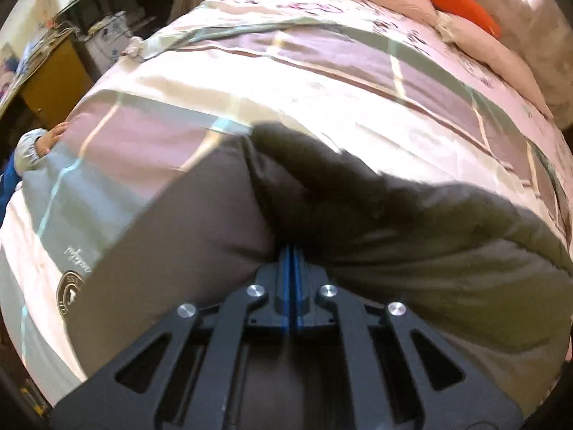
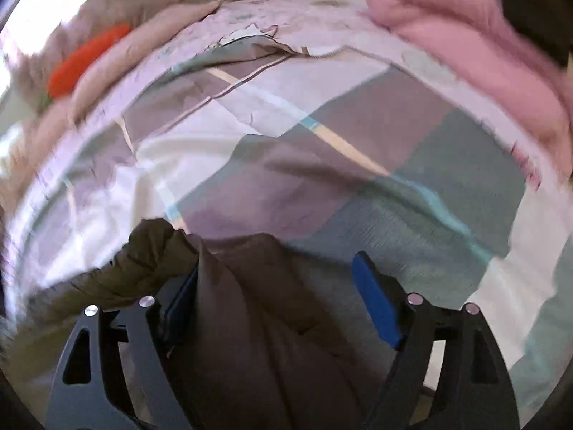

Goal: Fold large clothes

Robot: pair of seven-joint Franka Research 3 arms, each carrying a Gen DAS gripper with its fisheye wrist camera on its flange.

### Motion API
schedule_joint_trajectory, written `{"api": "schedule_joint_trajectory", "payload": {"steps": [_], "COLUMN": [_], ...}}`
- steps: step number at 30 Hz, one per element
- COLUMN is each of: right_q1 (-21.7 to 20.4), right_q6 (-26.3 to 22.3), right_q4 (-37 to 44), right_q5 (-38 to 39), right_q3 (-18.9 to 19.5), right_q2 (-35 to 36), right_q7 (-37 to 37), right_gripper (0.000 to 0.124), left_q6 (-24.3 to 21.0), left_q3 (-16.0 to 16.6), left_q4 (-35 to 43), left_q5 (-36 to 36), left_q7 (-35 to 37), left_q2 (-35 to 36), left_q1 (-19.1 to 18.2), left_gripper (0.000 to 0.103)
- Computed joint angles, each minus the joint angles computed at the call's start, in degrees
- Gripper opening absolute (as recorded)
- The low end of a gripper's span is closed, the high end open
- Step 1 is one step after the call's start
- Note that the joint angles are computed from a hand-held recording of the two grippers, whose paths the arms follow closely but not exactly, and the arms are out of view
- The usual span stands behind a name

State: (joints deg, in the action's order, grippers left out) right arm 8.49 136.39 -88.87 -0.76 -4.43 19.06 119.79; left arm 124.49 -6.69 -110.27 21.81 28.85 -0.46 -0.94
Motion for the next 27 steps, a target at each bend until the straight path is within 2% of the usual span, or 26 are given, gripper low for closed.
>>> {"api": "schedule_joint_trajectory", "payload": {"steps": [2, 3, 4, 6, 8, 10, 12, 16, 18, 19, 20, 22, 24, 27], "right_q1": [1.8, 1.7, 1.1, -0.2, 0.8, 3.5, 6.5, 13.0, 13.1, 12.7, 11.9, 10.7, 10.7, 14.8], "right_q6": [3.7, 5.5, 6.3, 3.4, -1.6, -4.2, -6.1, 0.2, 1.2, 1.7, 2.2, 3.8, 6.3, 12.9], "right_q4": [-1.0, -1.7, -2.0, 0.3, 2.9, 3.2, 2.8, -1.7, -0.9, -0.2, 0.6, 2.2, 1.6, -1.3], "right_q5": [-3.9, -2.9, -0.2, 9.2, 12.9, 12.4, 10.9, -1.5, -1.5, 0.1, 2.1, 5.7, 6.7, -1.4], "right_q3": [-0.3, 0.9, 2.4, 7.1, 9.1, 9.5, 9.9, 7.3, 6.9, 6.9, 7.0, 7.3, 7.0, 3.2], "right_q2": [-1.9, -3.0, -3.5, -3.7, -3.2, -3.5, -3.5, -4.2, -2.7, -1.6, -0.4, 1.9, 2.5, 2.6], "right_q7": [0.4, -2.3, -6.0, -18.7, -27.1, -31.2, -34.1, -28.2, -26.5, -25.4, -25.4, -26.1, -25.9, -19.5], "right_gripper": [0.081, 0.081, 0.081, 0.081, 0.081, 0.081, 0.081, 0.083, 0.087, 0.094, 0.098, 0.102, 0.102, 0.102], "left_q6": [-3.3, -4.1, -5.1, -7.5, -11.6, -14.7, -15.0, -12.1, -11.3, -11.1, -10.4, -5.3, -1.3, 1.1], "left_q3": [0.0, -0.1, -0.1, -0.4, -1.0, -1.5, -1.0, 0.7, 0.8, 0.7, 0.6, 1.3, 1.6, 1.8], "left_q4": [0.5, -0.1, 0.0, 0.6, 2.3, 3.5, 3.6, 2.0, 0.9, 0.2, -0.5, -4.3, -7.0, -8.1], "left_q5": [4.8, 5.8, 6.7, 8.9, 11.6, 13.3, 11.2, 2.3, 0.9, 1.7, 2.0, 0.9, 0.9, 0.7], "left_q7": [-5.6, -7.4, -8.8, -10.8, -12.0, -13.1, -11.0, -4.1, -3.1, -3.6, -4.1, -5.2, -6.6, -5.9], "left_q2": [-0.9, -2.0, -2.5, -3.0, -2.9, -3.3, -4.4, -5.4, -5.1, -4.7, -4.2, -4.7, -5.1, -5.8], "left_q1": [0.2, 0.2, 0.3, 0.4, 0.2, -0.2, -0.3, 0.6, 1.0, 1.3, 1.4, 2.2, 2.9, 3.5], "left_gripper": [0.005, 0.005, 0.011, 0.024, 0.044, 0.049, 0.053, 0.054, 0.053, 0.054, 0.060, 0.065, 0.065, 0.065]}}
